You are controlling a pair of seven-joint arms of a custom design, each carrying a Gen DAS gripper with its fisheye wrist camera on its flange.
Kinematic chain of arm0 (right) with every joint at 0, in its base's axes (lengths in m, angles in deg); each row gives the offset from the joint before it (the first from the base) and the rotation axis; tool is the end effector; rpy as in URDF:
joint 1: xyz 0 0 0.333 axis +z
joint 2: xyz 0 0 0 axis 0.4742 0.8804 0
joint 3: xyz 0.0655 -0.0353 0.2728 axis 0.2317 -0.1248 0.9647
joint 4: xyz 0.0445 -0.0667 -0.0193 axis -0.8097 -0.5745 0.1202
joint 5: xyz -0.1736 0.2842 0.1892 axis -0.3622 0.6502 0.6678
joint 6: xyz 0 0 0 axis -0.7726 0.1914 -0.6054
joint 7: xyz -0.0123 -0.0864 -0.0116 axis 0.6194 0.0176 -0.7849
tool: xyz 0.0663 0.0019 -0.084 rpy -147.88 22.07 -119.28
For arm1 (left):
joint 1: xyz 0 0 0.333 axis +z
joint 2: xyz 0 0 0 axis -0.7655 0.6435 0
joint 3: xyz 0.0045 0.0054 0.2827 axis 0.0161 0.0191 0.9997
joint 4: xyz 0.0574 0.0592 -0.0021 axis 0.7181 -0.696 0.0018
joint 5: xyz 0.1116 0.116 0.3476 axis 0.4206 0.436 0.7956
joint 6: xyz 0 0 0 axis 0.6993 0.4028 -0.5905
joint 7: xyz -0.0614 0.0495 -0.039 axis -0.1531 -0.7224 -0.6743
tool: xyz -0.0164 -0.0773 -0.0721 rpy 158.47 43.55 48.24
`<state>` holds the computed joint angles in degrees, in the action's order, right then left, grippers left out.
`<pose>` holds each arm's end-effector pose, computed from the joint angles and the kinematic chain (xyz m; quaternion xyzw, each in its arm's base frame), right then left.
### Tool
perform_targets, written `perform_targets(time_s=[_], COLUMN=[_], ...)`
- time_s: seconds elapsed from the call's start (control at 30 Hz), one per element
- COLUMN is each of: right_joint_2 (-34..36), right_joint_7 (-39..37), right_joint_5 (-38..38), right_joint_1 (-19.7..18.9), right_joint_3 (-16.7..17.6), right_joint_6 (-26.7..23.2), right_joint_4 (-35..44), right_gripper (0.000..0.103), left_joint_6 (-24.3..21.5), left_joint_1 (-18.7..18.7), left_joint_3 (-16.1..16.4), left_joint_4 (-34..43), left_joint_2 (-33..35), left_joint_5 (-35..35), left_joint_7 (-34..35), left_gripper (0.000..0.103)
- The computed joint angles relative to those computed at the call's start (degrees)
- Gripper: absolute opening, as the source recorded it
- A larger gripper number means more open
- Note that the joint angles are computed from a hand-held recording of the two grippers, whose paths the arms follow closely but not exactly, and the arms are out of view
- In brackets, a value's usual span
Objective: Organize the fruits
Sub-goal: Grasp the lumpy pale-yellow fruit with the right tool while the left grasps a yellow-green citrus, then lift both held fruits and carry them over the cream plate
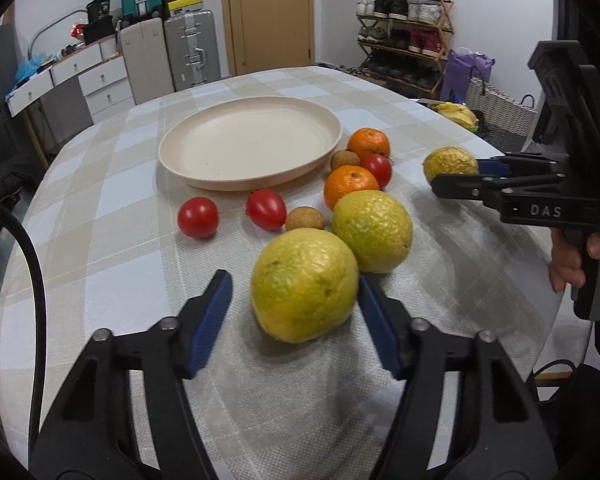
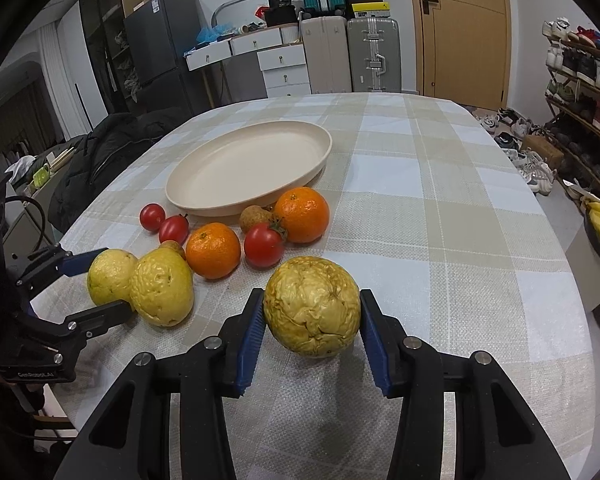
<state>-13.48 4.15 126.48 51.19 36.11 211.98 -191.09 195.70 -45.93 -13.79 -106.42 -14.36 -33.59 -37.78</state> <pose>0.4879 0.2325 0.3695 -0.8169 0.4350 -0.1073 0.3633 0.4580 -0.1661 0.4105 -0.6381 0.6672 -0.2735 0.2698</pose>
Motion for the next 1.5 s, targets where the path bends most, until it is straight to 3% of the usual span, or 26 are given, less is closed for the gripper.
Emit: perform_targets(time_s=[0.1,0.3,0.77,1.0,1.2,1.5], right_joint_2=[0.02,0.14,-0.95,-1.88,-1.93,-0.46], right_joint_7=[-0.18,-2.20,-12.45,-12.72,-12.97,-10.45], right_joint_5=[0.10,1.95,11.59,12.28,12.19,12.44], right_joint_1=[-0.02,-0.07,0.60,0.90,1.79,1.51], right_joint_3=[0.01,0.17,-0.13,-0.79,-0.38,-0.48], right_joint_6=[0.03,0.14,-1.08,-3.83,-2.79,-5.40], right_joint_4=[0.01,0.23,0.27,0.60,1.46,5.24], right_gripper=[0.046,0.047,0.047,0.047,0.047,0.047], left_joint_6=[0.07,1.53,4.00,5.49,5.86,3.70], left_joint_1=[-0.13,1.86,10.67,13.98,17.25,17.08], left_joint_3=[-0.12,-1.40,-7.93,-9.86,-12.42,-10.82], left_joint_4=[-0.11,-1.15,-2.53,-2.11,-0.17,5.64], left_joint_2=[-0.05,-1.64,-5.53,-6.73,-6.66,-2.25], left_joint_5=[0.46,2.87,10.15,11.91,15.25,24.07], left_joint_7=[1.04,-3.48,-16.19,-20.00,-23.07,-31.19], left_gripper=[0.052,0.052,0.052,0.052,0.052,0.052])
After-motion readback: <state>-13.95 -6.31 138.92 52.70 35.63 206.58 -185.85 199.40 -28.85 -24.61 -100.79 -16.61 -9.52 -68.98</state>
